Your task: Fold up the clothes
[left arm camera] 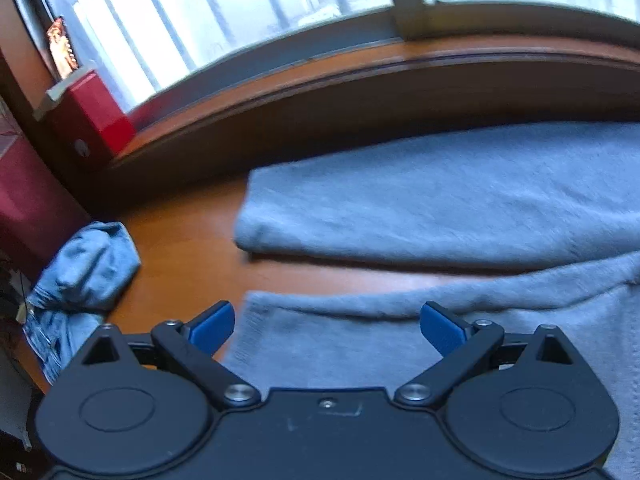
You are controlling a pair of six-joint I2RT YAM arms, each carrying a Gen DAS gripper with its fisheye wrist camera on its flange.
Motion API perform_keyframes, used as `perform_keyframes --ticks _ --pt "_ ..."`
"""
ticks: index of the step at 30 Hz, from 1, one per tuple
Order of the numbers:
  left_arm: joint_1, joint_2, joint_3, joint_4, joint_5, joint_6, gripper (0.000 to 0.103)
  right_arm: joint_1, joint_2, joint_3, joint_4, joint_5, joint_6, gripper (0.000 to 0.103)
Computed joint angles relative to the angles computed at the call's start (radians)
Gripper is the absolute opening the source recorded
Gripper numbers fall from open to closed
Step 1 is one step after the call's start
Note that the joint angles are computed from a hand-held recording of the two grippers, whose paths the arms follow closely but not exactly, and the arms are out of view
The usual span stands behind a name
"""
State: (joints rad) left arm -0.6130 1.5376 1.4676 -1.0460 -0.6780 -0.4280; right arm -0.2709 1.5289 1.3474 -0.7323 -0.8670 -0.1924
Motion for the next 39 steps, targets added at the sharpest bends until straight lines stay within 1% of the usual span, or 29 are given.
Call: perform_keyframes --ticks 2,3,5,7,9,10,11,13,15,17,20,23,25,26,28,30,31,32,33,35,37,39 --pt "0.06 -0.04 -0.032 0.07 0.029 0.099 0.095 0.048 -0.02 -0.057 0.136 0.062 0.125 0.068" --pt "0.097 -0.056 -0.048 0.112 0.049 0.157 0.095 0.076 -0.02 -0.073 0.176 0.097 0.162 0.068" --pt "0.181 -0.071 -0.078 0.2 0.104 0.272 0.095 0.131 -0.02 -0.093 0.236 0.175 0.214 0.068" --pt "0.277 -0.068 -0.102 0.293 0.184 0.385 0.095 0.187 -0.017 -0.1 0.275 0.26 0.245 0.068" --pt "0.378 -0.038 -0.104 0.37 0.296 0.483 0.094 0.262 -0.015 -0.105 0.31 0.379 0.261 0.068" --pt "0.429 -0.004 -0.086 0.392 0.36 0.523 0.094 0.3 -0.011 -0.104 0.323 0.438 0.267 0.068" --pt "0.472 0.04 -0.055 0.399 0.414 0.556 0.093 0.343 0.005 -0.088 0.318 0.523 0.261 0.068" --pt "0.529 0.117 -0.003 0.426 0.492 0.629 0.093 0.434 0.061 -0.035 0.287 0.701 0.245 0.067" --pt "0.56 0.163 0.019 0.475 0.548 0.707 0.093 0.518 0.118 -0.005 0.314 0.863 0.209 0.072" --pt "0.577 0.186 0.029 0.513 0.609 0.773 0.093 0.565 0.195 0.075 0.311 0.897 0.223 0.073" --pt "0.6 0.217 0.051 0.525 0.704 0.839 0.094 0.623 0.337 0.272 0.226 0.969 0.283 0.075" --pt "0.623 0.238 0.047 0.539 0.747 0.888 0.094 0.655 0.423 0.39 0.187 0.966 0.297 0.075" --pt "0.641 0.255 0.052 0.523 0.761 0.902 0.094 0.674 0.459 0.455 0.144 0.942 0.278 0.077" --pt "0.651 0.262 0.058 0.51 0.767 0.905 0.094 0.683 0.464 0.464 0.136 0.926 0.267 0.078" --pt "0.672 0.259 0.053 0.5 0.786 0.908 0.094 0.699 0.449 0.441 0.147 0.925 0.266 0.081" --pt "0.688 0.254 0.052 0.485 0.802 0.914 0.094 0.713 0.426 0.406 0.164 0.939 0.273 0.081" --pt "0.689 0.251 0.051 0.485 0.8 0.915 0.094 0.705 0.395 0.376 0.173 0.941 0.297 0.079" --pt "0.686 0.246 0.047 0.49 0.792 0.918 0.094 0.697 0.366 0.348 0.179 0.942 0.321 0.073" --pt "0.679 0.237 0.037 0.501 0.784 0.922 0.094 0.689 0.337 0.321 0.185 0.944 0.345 0.071" --pt "0.661 0.216 0.018 0.524 0.776 0.931 0.094 0.653 0.221 0.204 0.251 0.97 0.396 0.071" --pt "0.642 0.202 0.018 0.524 0.782 0.933 0.094 0.595 0.088 0.09 0.273 1.017 0.428 0.072" --pt "0.604 0.185 0.018 0.513 0.79 0.919 0.094 0.513 -0.018 0.021 0.235 1.052 0.415 0.073"
